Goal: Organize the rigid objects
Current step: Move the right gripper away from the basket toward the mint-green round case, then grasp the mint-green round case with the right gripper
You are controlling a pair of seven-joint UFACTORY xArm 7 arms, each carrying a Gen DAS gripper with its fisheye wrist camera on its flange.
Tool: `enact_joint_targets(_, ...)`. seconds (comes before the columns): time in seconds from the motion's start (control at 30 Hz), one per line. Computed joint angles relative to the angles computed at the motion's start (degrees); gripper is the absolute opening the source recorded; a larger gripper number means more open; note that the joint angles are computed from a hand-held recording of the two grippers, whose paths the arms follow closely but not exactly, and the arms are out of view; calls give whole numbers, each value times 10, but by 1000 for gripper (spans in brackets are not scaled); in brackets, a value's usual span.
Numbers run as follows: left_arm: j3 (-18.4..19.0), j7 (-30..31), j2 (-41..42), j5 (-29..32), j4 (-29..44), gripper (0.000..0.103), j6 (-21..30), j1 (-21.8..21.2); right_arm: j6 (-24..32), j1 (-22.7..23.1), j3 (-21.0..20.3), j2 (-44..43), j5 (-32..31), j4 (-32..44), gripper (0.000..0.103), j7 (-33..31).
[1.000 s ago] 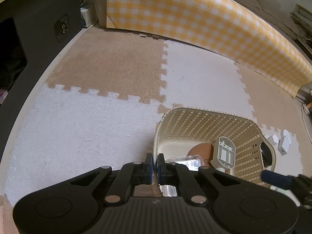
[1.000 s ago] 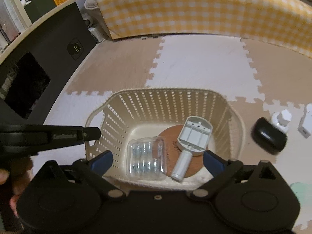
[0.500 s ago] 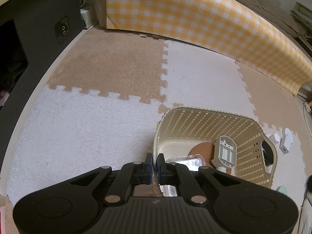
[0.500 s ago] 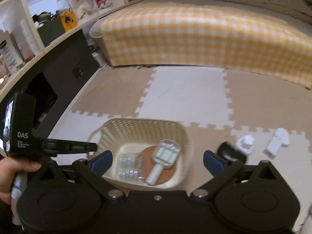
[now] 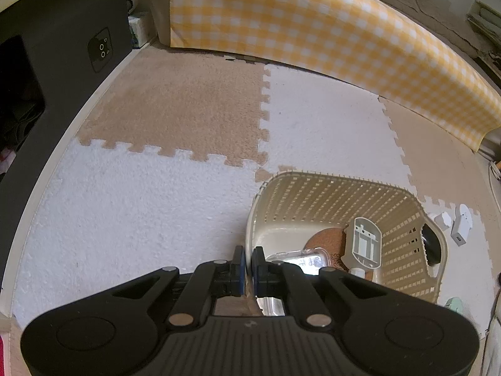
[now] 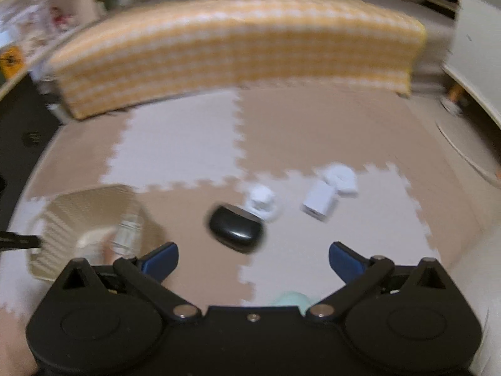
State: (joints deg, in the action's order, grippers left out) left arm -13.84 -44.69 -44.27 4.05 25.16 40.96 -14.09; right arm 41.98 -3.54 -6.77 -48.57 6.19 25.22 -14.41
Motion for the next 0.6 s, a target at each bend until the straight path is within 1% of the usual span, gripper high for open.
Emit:
enact_joint_targets(0.1,0,0,0,1,0,4,1,0,-15,-21,-3,31,-11,-11,103,7)
enact_joint_targets(0.23,0,-1,1,1,1,4,0,-1,-22,-44,0,71,-25,-18,103,19)
enact_joint_targets(0.4,0,-1,0,1,0,4,-1,-1,-18,-54,-11,99,-21,-25,103,21)
enact_joint_targets(0.47,-2,-1,3,3,2,4,-1,0,-14,-51,-15,101,-13,-27,97,16)
enact_joint_targets(0.5,-2,-2,3,3,2,4,-2,0,-13,-50,-16,103,-9,-28,92,14)
enact_joint_targets(0.6,0,-2,3,2,0,4,-5,-1,-13,-46,-16,106,0,-31,88,9)
